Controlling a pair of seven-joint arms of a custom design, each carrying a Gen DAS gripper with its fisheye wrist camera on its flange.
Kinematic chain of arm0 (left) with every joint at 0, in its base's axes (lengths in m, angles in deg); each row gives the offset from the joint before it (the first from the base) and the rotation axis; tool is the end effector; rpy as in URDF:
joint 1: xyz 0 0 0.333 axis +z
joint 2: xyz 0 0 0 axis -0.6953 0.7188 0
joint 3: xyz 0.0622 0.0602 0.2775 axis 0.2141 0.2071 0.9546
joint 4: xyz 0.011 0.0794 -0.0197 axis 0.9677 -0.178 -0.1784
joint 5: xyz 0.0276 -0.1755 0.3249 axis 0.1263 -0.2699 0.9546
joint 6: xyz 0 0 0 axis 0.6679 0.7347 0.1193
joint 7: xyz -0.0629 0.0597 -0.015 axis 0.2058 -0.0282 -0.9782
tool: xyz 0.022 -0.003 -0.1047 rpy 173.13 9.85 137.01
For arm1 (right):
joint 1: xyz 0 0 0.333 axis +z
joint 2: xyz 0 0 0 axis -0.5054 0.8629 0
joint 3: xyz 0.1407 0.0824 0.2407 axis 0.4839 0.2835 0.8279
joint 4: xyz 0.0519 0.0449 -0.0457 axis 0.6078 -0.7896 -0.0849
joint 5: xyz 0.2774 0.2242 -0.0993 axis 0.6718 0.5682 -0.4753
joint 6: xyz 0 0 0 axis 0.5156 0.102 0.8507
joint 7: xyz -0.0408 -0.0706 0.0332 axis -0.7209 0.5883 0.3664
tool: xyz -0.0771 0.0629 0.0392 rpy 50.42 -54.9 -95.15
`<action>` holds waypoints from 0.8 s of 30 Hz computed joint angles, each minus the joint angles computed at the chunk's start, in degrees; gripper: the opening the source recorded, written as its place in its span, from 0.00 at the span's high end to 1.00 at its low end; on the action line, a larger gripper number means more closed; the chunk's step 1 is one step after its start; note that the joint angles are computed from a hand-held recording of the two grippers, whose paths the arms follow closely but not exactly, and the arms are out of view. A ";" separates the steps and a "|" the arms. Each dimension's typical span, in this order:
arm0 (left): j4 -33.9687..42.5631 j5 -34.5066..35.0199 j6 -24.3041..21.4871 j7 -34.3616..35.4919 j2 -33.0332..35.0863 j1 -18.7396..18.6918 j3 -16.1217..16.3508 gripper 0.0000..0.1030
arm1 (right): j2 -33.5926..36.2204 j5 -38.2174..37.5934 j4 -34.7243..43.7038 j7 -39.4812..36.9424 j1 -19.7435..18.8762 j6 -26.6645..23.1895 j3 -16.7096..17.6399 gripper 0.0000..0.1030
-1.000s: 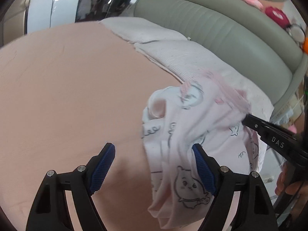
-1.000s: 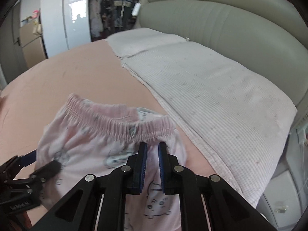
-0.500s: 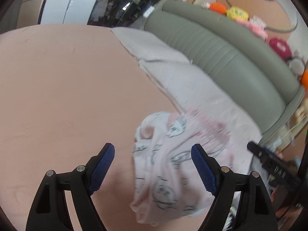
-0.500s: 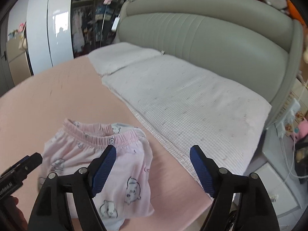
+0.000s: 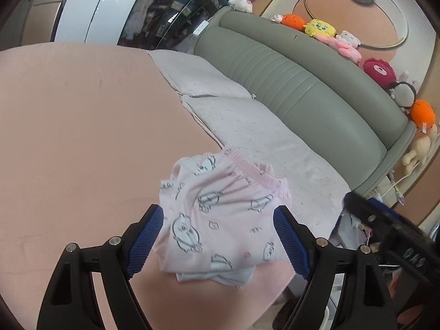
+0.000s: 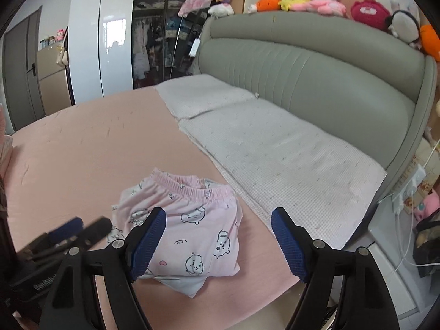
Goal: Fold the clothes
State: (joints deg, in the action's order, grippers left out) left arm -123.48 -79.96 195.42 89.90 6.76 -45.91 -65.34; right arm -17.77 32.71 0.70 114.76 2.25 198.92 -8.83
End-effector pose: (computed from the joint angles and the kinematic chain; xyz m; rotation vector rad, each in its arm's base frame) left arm 0.6227 -0.2760 0.4784 -1.8300 1.9790 -1.3955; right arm 0.5689 0.3356 0.5610 -1.6150 1.8811 -0.9952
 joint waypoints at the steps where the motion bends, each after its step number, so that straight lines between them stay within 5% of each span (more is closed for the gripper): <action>1: -0.51 0.30 -0.13 -0.30 -0.48 -0.20 0.35 0.20 | -0.60 -0.38 -0.36 0.22 0.25 -0.31 0.02 0.23; 9: -8.01 7.39 0.26 -5.77 -7.03 -4.89 6.95 0.20 | -4.65 -0.25 -4.66 1.09 -0.46 -1.56 1.67 0.22; 11: -9.99 13.51 0.34 -9.93 -9.31 -8.18 11.05 0.20 | -6.21 -0.23 -6.89 1.60 -0.95 -1.24 2.25 0.22; 15: -12.18 36.75 -1.15 -25.35 -13.65 -16.78 21.47 0.20 | -8.70 0.17 -9.68 1.81 -1.91 -2.39 3.76 0.22; 17: -13.16 42.35 -1.68 -28.65 -15.64 -17.18 21.77 0.20 | -9.82 0.05 -10.59 1.90 -2.08 -3.95 4.62 0.22; 24: -14.26 32.53 -5.50 -19.18 -19.48 -12.41 15.08 0.20 | -13.37 3.14 -13.09 0.11 -3.30 -5.56 7.11 0.22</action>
State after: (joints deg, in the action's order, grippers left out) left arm -137.74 -47.43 189.92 70.72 -12.73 -58.32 -50.27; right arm -31.14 35.85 -12.39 114.87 -1.06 193.36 -1.72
